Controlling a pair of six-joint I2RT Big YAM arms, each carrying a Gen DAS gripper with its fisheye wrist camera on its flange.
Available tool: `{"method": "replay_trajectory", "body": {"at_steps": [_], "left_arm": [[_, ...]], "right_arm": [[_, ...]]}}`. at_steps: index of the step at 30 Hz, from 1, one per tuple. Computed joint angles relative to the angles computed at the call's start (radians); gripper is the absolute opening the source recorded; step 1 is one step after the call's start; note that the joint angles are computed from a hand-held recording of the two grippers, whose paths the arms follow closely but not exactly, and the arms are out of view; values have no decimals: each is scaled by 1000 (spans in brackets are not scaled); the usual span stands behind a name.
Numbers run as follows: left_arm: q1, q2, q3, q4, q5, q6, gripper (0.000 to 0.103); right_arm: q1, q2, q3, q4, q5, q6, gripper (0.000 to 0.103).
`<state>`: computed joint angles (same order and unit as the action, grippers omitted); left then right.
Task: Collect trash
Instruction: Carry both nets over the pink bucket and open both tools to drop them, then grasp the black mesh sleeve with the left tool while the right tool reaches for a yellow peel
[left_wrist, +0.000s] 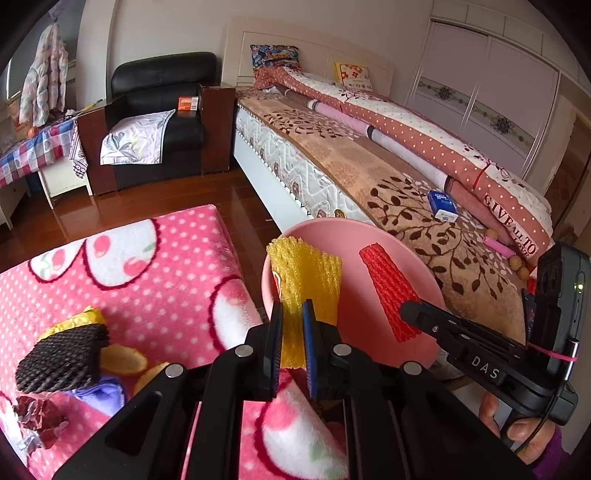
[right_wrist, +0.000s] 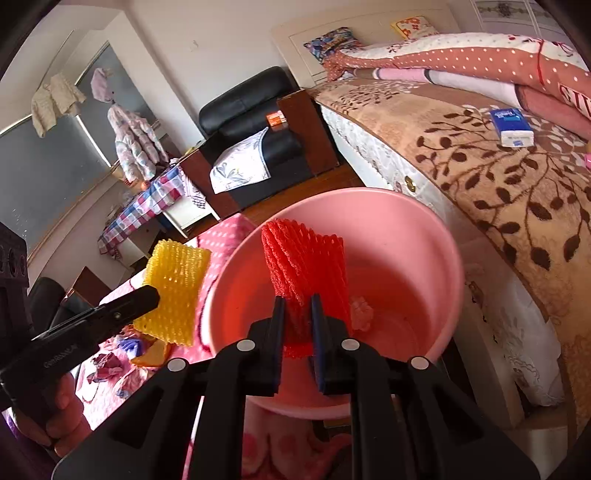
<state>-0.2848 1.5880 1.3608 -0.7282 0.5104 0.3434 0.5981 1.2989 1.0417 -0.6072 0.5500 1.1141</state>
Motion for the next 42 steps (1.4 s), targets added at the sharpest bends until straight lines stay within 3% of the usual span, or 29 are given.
{"method": "replay_trajectory", "body": {"at_steps": [17,19,21,24,42], "left_arm": [[-68,65,27,25,-60,-11,10],[-67,66,29,21,-50,-18,14],[-65,67,32,20,-45,-29,25],[-62,58,26,33,-43,-30,31],[19,-40,-27,44,23,-27,47]], "right_arm": [[-28,17,2,-24,2,17,16],[-28,21,7,-33,0,21,21],[-26,22,10,-33,2,22,32],[-22,26,18,-43,9,21,36],[44,34,76,-117,94,21,37]]}}
